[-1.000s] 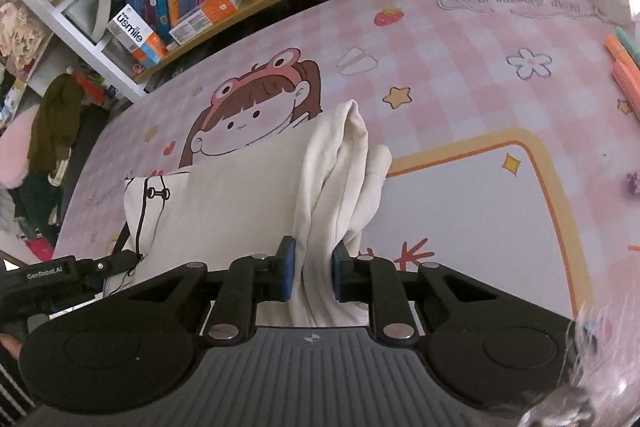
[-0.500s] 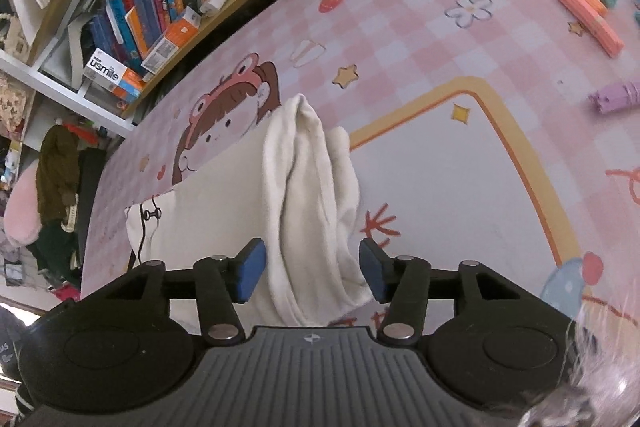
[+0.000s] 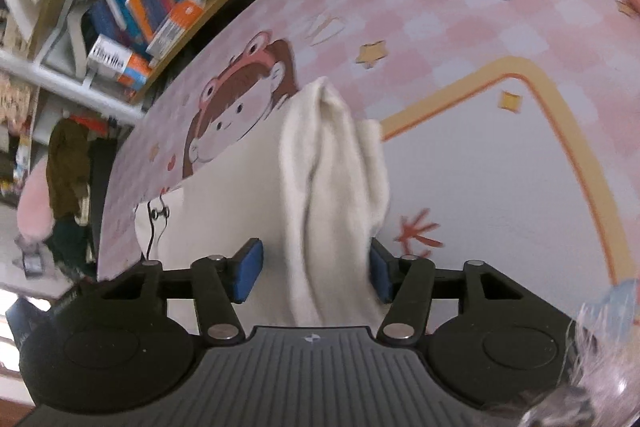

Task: Fold clothes
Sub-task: 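Close both grippers on the folded beige shirt bundle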

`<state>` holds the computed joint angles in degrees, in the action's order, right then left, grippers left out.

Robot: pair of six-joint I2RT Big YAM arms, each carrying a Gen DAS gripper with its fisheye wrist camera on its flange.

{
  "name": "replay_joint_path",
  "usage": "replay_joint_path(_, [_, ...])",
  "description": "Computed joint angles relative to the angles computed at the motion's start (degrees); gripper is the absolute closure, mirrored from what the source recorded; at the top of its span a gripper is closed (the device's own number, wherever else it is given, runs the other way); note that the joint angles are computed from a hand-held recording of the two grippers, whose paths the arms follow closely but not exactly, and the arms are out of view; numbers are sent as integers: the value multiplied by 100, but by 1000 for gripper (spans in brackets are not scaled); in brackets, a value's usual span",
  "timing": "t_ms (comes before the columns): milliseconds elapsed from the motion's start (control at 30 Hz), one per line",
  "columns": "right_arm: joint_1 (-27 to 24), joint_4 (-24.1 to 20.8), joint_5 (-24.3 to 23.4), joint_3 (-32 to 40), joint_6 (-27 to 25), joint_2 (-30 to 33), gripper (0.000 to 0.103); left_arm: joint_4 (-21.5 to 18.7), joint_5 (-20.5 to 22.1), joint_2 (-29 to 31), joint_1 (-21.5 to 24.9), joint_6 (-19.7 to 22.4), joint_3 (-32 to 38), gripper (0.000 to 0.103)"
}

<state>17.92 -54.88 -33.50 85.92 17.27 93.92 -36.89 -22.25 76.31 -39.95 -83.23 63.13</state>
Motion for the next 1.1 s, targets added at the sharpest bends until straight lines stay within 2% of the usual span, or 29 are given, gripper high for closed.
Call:
replay_joint_path(67, [159, 2, 355, 40, -318, -42, 71, -197, -153, 119, -58, 49, 190, 80])
replay_joint_path(100, [224, 112, 512, -11, -484, -127, 79, -364, -284, 188, -116, 169, 335, 84])
replay_joint_path(167, [342, 313, 795, -99, -809, -280, 82, -708, -576, 314, -254, 579, 646, 84])
replay_joint_path(267, [418, 379, 986, -160, -1099, -374, 84, -880, -728, 381, -328, 947, 803, 84])
replay_joint_path(333, [441, 340, 1056, -159, -1218, -378, 84, -758, -602, 311, -273, 861, 673, 84])
replay_joint_path(467, [429, 298, 1038, -130, -1144, -349, 84, -359, -378, 105, -184, 663, 343, 83])
replay_joint_path(667, [442, 249, 1048, -79, -1075, -303, 84, -304, -194, 93, -117, 683, 290, 83])
replay_joint_path(767, [426, 218, 1022, -54, -1032, -264, 83, -287, -99, 73, -74, 679, 253, 78])
replay_joint_path(900, [365, 107, 937, 15, -892, -169, 70, -325, 37, 82, -3, 588, 234, 70])
replay_joint_path(1033, [214, 60, 632, 70, -621, -30, 62, -148, 289, 40, 98, 470, 105, 68])
replay_joint_path(1100, [152, 35, 452, 116, -508, 46, 61, 9, 374, -4, 139, 426, 8, 68])
